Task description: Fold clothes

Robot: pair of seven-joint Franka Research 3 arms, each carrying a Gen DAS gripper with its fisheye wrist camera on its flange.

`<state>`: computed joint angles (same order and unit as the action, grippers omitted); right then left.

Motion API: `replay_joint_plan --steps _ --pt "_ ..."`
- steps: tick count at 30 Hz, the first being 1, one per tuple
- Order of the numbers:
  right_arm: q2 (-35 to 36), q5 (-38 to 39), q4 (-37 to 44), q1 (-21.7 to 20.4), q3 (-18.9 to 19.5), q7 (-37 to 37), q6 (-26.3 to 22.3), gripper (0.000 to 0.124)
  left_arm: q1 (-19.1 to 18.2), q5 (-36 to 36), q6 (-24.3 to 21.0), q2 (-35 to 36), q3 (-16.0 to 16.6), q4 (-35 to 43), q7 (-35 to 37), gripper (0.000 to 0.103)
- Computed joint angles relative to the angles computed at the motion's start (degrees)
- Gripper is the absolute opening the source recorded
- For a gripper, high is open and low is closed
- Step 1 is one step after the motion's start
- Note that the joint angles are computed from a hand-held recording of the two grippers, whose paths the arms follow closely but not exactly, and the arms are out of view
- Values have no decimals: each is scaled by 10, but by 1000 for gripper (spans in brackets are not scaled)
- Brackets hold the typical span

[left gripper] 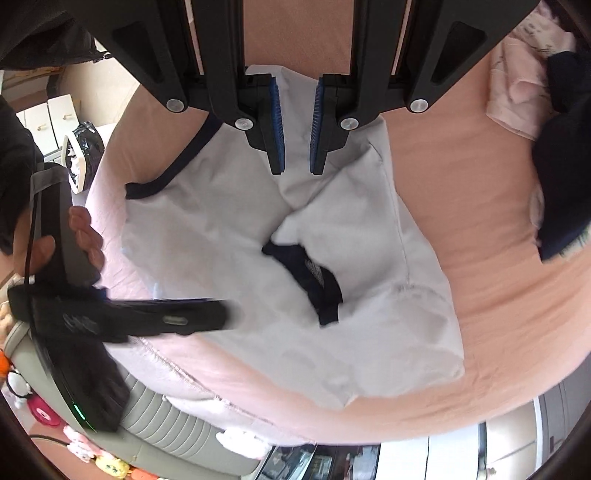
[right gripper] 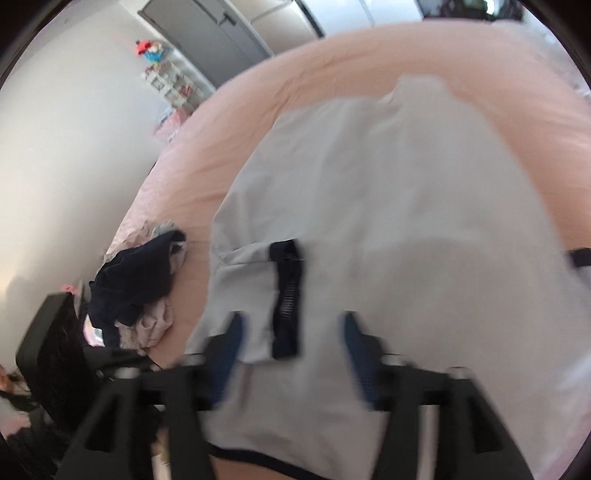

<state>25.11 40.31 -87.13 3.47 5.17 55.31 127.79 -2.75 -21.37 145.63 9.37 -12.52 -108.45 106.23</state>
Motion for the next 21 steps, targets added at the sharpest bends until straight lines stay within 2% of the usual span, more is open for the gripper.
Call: replay_joint_plan --steps 1,3,4,6,7,8,10,12,15,21 --pt "-23 11 -33 -7 -3 -16 29 76 -2 5 4 -3 0 0 -3 12" --pt "-51 14 -70 -19 -20 -13 54 76 -3 13 11 -5 2 2 -6 14" --pt "-56 16 -78 -27 -27 -7 57 76 -3 13 18 -12 2 -8 -3 20" --pt "-65 25 -95 -43 -41 9 72 76 -4 18 31 -22 4 -23 -1 40" --pt "-65 28 -100 -51 -48 22 78 76 -7 24 30 -19 5 -18 -6 62" --pt "-63 32 -103 -58 -52 40 80 76 -10 23 36 -17 4 -19 -13 74" --pt "-55 65 -105 -81 -56 76 71 76 -14 12 50 -15 -2 -22 -21 74" --pt "-54 116 -118 -105 -52 82 69 76 -17 12 52 -8 -4 -16 -30 74" --pt "-47 138 -128 -118 -50 88 60 76 -22 29 53 -2 -5 -7 -47 75" --pt "-18 260 -124 -144 -23 42 32 76 -19 16 45 17 -14 19 -57 75"
